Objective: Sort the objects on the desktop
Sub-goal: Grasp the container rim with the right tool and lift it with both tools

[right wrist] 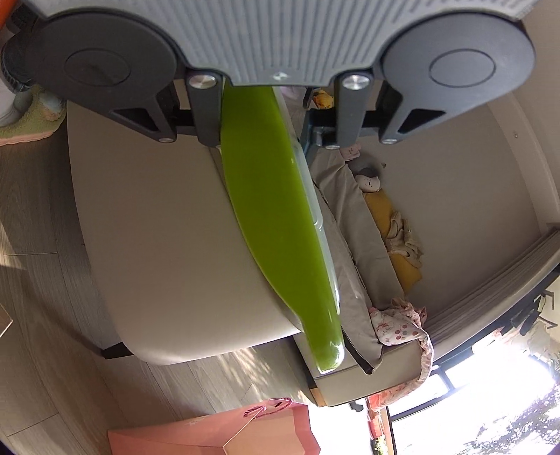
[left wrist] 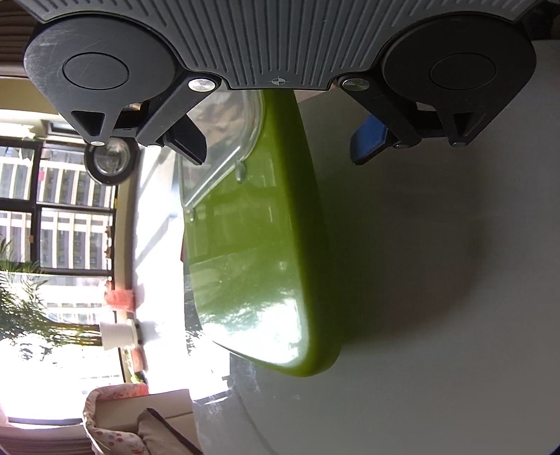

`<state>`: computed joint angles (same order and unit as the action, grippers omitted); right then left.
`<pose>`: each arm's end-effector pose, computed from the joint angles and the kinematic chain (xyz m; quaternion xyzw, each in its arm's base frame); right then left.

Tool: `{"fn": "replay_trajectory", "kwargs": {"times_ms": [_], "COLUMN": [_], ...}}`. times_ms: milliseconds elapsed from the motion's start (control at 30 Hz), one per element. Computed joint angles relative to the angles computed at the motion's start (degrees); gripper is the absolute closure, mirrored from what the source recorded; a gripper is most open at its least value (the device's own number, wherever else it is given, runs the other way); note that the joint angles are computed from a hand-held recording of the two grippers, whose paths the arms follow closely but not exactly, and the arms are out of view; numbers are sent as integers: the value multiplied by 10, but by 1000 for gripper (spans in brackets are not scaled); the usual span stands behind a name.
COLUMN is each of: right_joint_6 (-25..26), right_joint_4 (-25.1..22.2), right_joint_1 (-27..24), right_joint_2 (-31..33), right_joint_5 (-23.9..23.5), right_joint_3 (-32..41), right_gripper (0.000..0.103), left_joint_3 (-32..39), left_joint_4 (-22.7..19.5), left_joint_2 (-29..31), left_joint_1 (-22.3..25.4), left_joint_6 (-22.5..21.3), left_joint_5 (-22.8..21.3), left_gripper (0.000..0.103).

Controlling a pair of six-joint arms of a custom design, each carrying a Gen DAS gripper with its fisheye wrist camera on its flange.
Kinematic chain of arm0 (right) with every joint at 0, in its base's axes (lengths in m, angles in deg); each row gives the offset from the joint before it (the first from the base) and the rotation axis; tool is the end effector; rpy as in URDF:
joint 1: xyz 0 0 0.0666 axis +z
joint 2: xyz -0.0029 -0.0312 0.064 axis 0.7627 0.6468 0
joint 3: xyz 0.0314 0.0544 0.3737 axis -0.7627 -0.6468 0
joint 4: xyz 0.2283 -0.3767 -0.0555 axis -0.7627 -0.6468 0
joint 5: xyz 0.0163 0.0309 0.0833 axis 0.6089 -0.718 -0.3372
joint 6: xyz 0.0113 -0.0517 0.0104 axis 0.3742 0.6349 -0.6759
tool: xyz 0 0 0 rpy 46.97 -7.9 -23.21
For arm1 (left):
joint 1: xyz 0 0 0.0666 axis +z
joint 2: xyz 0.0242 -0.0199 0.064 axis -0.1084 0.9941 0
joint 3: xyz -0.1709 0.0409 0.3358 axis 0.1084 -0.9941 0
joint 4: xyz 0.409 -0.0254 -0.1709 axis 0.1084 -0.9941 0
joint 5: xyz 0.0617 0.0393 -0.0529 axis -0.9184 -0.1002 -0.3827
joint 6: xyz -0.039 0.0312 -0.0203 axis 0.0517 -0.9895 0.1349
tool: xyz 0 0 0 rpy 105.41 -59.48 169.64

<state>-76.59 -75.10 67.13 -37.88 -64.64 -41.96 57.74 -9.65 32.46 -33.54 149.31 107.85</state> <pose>0.2938 0.1049 0.3095 0.4839 0.5816 0.6395 0.1366 0.4954 -0.2741 0.4373 -0.2365 0.8926 -0.3788 0.0616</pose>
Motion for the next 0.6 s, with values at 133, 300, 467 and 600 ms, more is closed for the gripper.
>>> {"fn": "replay_trajectory", "kwargs": {"times_ms": [133, 300, 467, 600], "right_joint_6": [-37, 11, 71, 144], "right_joint_4": [39, 7, -25, -63], "right_joint_1": [-1, 2, -2, -11], "right_joint_2": [-28, -71, -85, -88], "right_joint_5": [-4, 29, 63, 85], "right_joint_3": [-46, -70, -60, -25], "right_gripper": [77, 76, 76, 76], "left_joint_3": [44, 59, 56, 93], "left_joint_4": [-6, -8, 16, 12], "left_joint_2": [47, 59, 31, 27], "left_joint_1": [-4, -18, -39, -59], "left_joint_6": [-13, -17, -62, -130], "left_joint_5": [-8, -52, -110, -160], "left_gripper": [10, 47, 58, 62]}}
